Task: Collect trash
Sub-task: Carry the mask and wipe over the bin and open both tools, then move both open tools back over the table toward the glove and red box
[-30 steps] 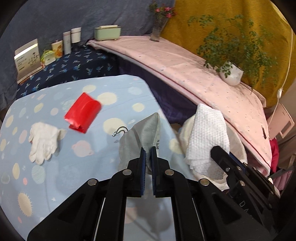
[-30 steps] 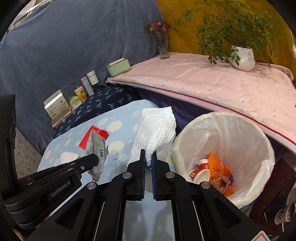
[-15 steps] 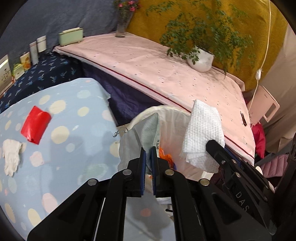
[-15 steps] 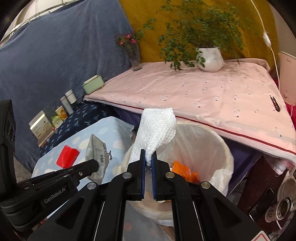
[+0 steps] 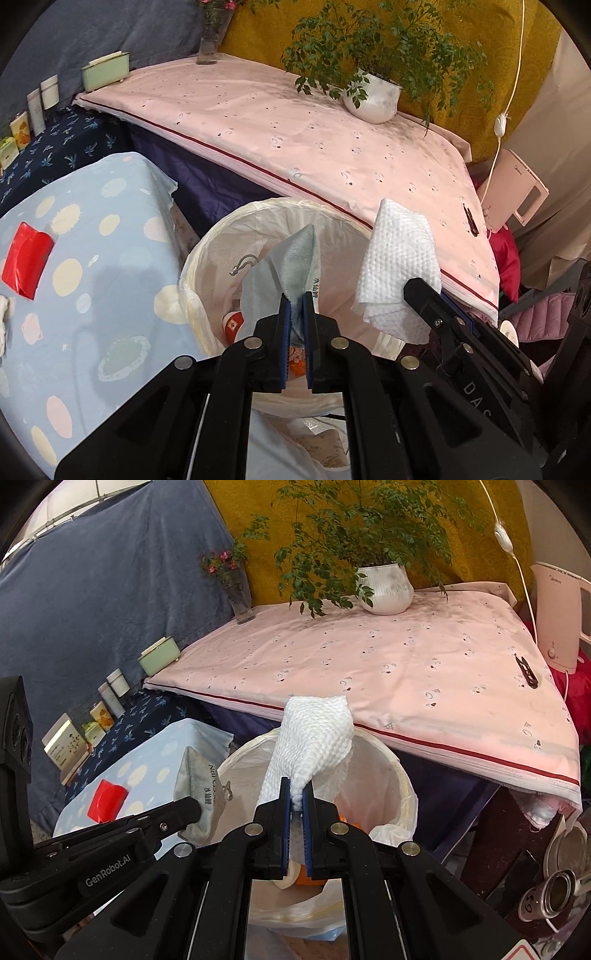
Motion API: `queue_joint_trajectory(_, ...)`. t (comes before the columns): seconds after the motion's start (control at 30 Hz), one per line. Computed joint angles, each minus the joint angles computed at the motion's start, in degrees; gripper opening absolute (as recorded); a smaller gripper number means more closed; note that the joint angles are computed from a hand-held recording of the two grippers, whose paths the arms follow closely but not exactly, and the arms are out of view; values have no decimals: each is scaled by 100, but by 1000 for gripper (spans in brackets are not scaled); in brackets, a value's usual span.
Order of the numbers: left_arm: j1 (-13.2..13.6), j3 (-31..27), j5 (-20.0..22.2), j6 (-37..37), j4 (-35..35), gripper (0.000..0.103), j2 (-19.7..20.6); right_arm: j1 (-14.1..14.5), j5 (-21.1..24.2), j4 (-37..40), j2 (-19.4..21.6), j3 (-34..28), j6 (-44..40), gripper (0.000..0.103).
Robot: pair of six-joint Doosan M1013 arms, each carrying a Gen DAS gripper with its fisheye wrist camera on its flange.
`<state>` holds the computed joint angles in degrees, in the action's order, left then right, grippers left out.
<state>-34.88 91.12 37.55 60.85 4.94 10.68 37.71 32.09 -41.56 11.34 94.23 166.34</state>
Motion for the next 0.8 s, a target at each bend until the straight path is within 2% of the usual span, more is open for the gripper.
queue_joint_trajectory(0.2, 22, -37, 32, -76, 9, 11, 64, -46, -19, 102, 39, -10, -103, 6)
queue_joint_trajectory(0.27, 22, -38, 44, -258, 141, 23, 65, -52, -33, 157, 68, -39, -162, 10)
queue_joint_trajectory(0.33, 17, -20, 43, -510, 361, 41, 50, -36, -22, 97, 83, -55, -113, 13)
queue_joint_trajectory(0.37, 15, -4, 40, -631, 480, 42, 37, -37, -35, 133, 94, -68, -156, 13)
queue_joint_trajectory(0.43, 24, 12, 65, -756, 623, 44, 20, -30, -24, 187, 117, -104, -222, 13)
queue_joint_trajectory(0.47, 34, 20, 85, -820, 687, 44, 9, -20, -17, 182, 123, -116, -226, 17)
queue_joint_trajectory(0.57, 68, 73, 82, -1001, 826, 44, -37, 7, -21, 95, 128, -135, -156, 35)
queue_joint_trajectory(0.8, 53, 209, 176, -1499, 1475, 44, -154, 78, 17, 166, 178, -241, -327, 37)
